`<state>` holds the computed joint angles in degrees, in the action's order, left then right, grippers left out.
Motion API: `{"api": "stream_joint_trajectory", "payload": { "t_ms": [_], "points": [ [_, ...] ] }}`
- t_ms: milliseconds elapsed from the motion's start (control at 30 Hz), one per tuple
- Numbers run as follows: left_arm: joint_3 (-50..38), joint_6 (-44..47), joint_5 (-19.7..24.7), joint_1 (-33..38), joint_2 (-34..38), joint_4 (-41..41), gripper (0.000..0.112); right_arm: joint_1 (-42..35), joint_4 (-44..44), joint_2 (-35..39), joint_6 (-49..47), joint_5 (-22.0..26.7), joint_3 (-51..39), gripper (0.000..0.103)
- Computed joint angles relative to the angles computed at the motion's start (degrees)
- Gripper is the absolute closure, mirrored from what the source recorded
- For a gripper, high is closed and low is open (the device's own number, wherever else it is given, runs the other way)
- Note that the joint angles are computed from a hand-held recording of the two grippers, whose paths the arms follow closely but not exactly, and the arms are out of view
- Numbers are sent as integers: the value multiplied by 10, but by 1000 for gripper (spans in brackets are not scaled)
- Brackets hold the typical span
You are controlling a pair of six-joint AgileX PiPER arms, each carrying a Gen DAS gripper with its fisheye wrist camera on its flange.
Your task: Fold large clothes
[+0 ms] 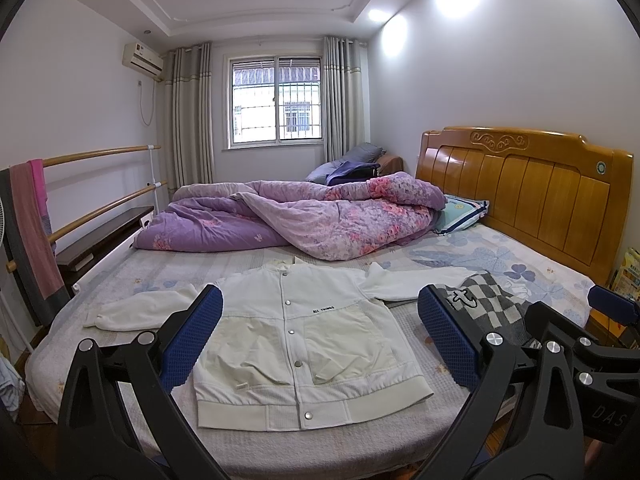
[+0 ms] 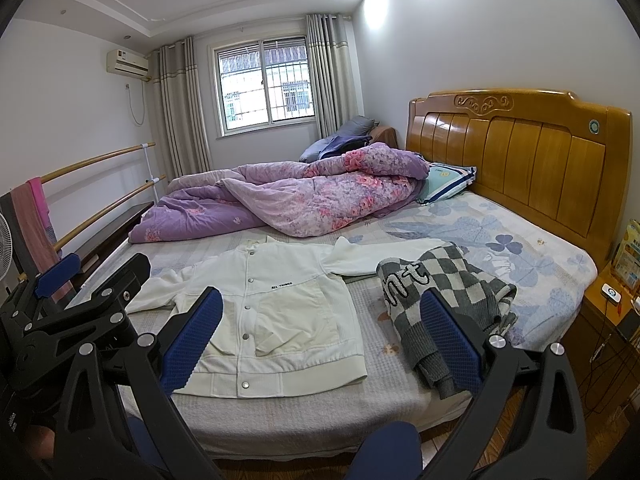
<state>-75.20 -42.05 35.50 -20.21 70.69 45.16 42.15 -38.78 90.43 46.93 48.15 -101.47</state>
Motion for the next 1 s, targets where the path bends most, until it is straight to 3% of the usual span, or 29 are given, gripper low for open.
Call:
{"api": "stream_joint_trajectory", "payload": {
  "t_ms": [700, 867, 1000],
  "points": [
    [1, 38, -10, 12, 1, -48, 14, -4, -5, -16, 9, -7, 31, 8],
    [9, 18, -8, 2, -1, -19, 14, -7, 0, -18, 5, -9, 32, 8],
    [22, -53, 0, -20, -2, 67, 14, -9, 1, -17, 3, -8, 30, 8]
  ]
}}
